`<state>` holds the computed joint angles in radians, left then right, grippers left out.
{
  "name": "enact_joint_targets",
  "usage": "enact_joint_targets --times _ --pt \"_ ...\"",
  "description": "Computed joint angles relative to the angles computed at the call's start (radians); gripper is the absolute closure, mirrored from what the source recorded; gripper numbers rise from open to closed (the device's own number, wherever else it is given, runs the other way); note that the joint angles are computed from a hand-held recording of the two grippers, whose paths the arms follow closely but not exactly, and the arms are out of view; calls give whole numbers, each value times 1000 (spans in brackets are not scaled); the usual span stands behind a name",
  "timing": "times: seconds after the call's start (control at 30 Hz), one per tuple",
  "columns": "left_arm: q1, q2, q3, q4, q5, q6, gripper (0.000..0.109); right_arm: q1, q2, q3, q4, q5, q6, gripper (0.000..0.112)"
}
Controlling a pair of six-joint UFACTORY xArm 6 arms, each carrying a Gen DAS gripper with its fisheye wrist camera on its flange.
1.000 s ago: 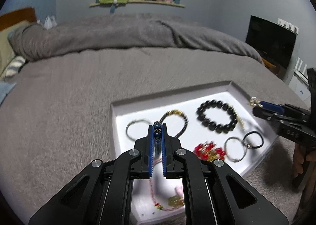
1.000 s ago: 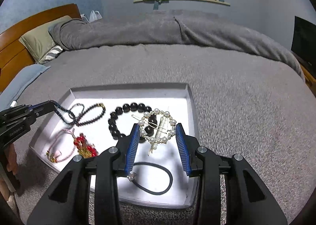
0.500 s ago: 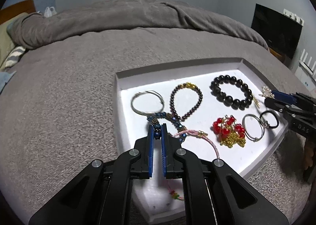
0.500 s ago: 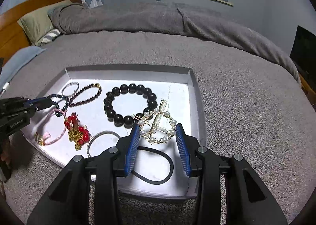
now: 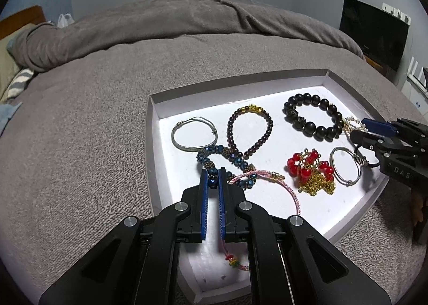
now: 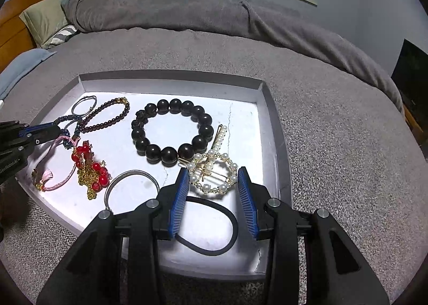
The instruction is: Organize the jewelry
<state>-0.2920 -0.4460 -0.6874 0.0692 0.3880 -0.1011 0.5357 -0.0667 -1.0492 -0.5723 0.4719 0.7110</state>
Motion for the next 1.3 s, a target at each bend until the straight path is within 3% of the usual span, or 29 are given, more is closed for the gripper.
enact_joint_targets --times 0.23,0.33,0.47,0.53,0.6,0.7,0.87,1.0,1.07,1.2,1.3 --pt "-1 1 1 -8 -5 8 100 -15 -22 35 26 -61 -9 69" --pt "-3 -3 7 -25 -13 24 94 -27 -53 60 -26 -95 51 67" --pt "-8 -38 23 -34 -20 14 90 -48 -126 113 -96 -152 148 56" --pt "-19 -66 33 -24 -21 -11 85 -54 -164 136 -83 -155 158 55" --pt "-31 -99 47 19 -28 -56 67 -57 -196 152 -81 -150 174 52" --pt "-60 -164 71 136 -28 -157 52 -49 -255 181 -58 -128 185 47" --pt "-115 -278 114 223 26 -305 37 -13 -375 250 -39 -90 187 42" --pt "-162 -377 160 295 97 -416 32 31 -468 314 -25 -62 187 41" --pt "-187 -425 179 362 157 -485 31 54 -510 346 -27 -46 186 41" --pt "-197 -522 232 319 222 -514 30 91 -581 409 -29 -8 198 41" --pt "-213 -564 253 371 277 -577 29 104 -605 441 -10 5 199 41"
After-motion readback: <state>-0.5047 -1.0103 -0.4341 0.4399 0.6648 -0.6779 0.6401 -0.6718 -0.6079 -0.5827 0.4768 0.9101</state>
